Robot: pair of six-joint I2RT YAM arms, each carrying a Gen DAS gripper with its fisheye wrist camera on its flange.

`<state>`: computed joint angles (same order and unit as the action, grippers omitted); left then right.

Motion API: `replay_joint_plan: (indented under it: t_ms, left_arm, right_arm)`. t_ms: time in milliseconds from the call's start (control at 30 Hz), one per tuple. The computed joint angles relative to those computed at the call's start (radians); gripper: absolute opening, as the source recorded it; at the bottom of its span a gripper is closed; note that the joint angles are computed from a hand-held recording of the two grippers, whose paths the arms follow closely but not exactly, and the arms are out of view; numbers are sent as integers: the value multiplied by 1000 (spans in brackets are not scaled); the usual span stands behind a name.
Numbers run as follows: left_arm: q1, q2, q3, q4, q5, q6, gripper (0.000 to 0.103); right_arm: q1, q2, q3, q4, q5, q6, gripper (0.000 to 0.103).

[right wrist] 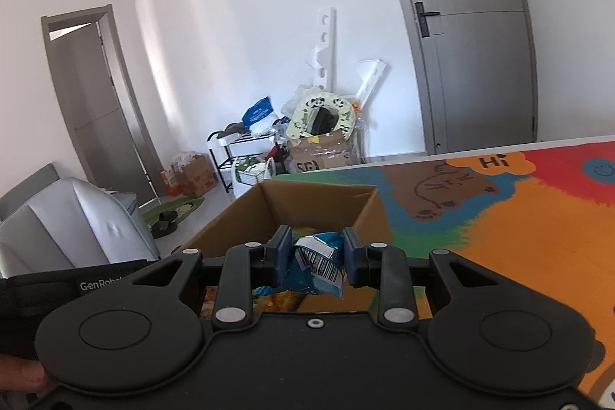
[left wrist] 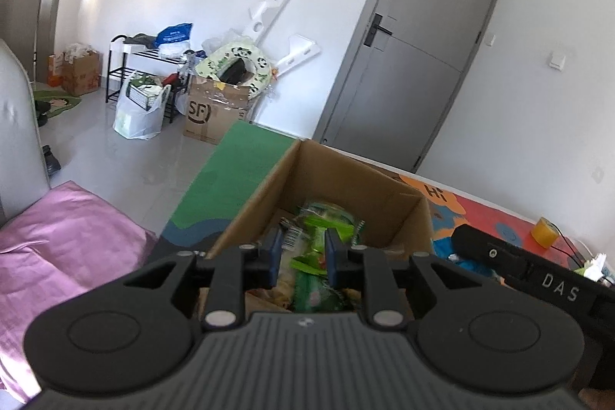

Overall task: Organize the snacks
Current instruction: 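Carry both snacks into the cardboard box and open both tools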

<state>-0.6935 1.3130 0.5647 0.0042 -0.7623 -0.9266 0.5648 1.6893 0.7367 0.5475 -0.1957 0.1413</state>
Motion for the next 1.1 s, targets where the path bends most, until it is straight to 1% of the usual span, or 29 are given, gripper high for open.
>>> replay_joint_plan:
  t_ms: [200,333,400,500,533,600,700,800,867,900,967,1033,1100]
  left_arm:
    - [23,-65,-45,-24,-1,-17,22]
    - [33,-119,-79,-15,11,-4,22]
    - [31,-143,-84,-45,2,-18,24]
    - [46,-172,-100,-43,10,-13,25]
    - [50,-176,-102,-46,10,-14,25]
    - [55,-183,-108,-51,14,-21,26]
    - [64,-186,-112,-50,27,-21,27]
    - [55,-182,-105,-57,24,-28,32]
    - [47,-177,-101,-55,21,-26,37]
    - [39,-175,-98,-54,17,-26,38]
    - [23,-167,-91,-53,10,-25,44]
    - [11,-154,-83,-47,3,-24,48]
    - [-5,-142,-73,-45,-4,-24,50]
  right_arm:
    - [58,25,39,-21,18,-9,30]
    - [91,42,71,-39,30,-13,30]
    - [106,45,82,-48,34,-16,30]
    - [121,47,91,-53,35,-14,30]
    - [123,46,92,-48,28,-12,31]
    - [122,43,86,-38,3,-10,38]
    - [115,29,81,-57,4,-10,39]
    - [99,10,69,-64,1,7,43]
    - [89,-9,49,-61,10,12,49]
    - [86,-17,43,-63,15,15,50]
    - [76,-30,29,-64,18,24,51]
    - [60,-45,11,-61,14,33,53]
    - [45,-61,-10,-59,17,40,55]
